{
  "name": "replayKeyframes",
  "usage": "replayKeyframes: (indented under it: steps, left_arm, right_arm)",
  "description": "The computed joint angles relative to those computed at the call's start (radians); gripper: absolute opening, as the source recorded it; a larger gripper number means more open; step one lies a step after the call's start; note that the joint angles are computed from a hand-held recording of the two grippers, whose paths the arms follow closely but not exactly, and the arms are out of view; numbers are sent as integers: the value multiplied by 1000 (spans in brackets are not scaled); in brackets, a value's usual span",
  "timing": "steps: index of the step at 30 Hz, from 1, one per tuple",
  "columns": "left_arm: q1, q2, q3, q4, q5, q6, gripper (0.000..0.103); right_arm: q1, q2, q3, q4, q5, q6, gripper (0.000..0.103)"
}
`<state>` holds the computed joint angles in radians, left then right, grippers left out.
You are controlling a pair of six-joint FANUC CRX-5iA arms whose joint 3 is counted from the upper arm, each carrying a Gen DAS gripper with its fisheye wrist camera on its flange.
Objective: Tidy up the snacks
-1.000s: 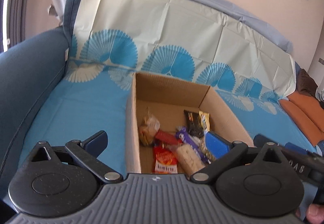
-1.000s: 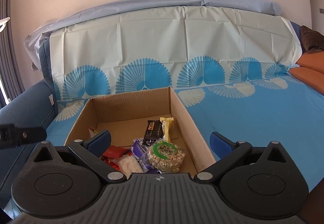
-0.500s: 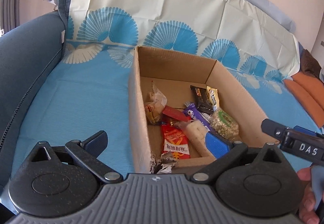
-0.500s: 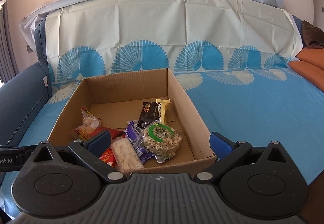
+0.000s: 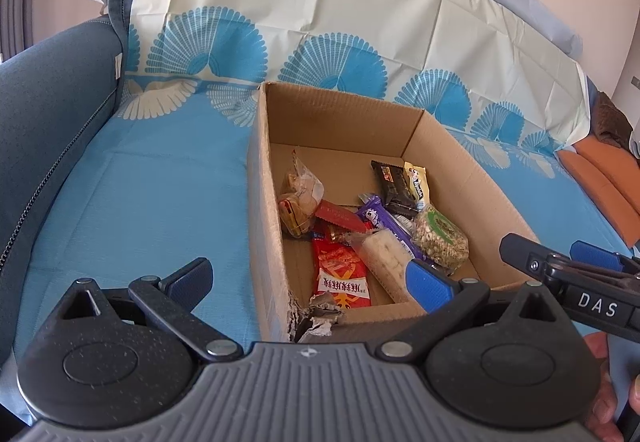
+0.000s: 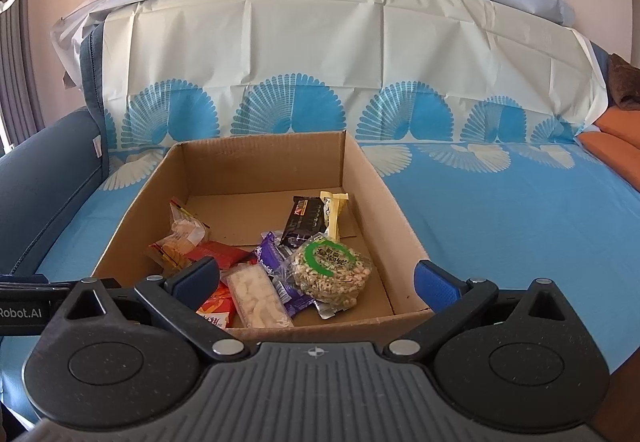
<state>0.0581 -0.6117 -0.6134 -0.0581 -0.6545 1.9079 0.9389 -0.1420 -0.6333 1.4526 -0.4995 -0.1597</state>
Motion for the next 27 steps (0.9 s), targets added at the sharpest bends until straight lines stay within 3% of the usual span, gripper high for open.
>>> replayKeyframes:
  steps: [27]
  left_arm:
    - [4, 6, -12, 46, 20, -42, 103]
  right_arm:
    - [-10, 0, -4, 25, 15, 2, 102]
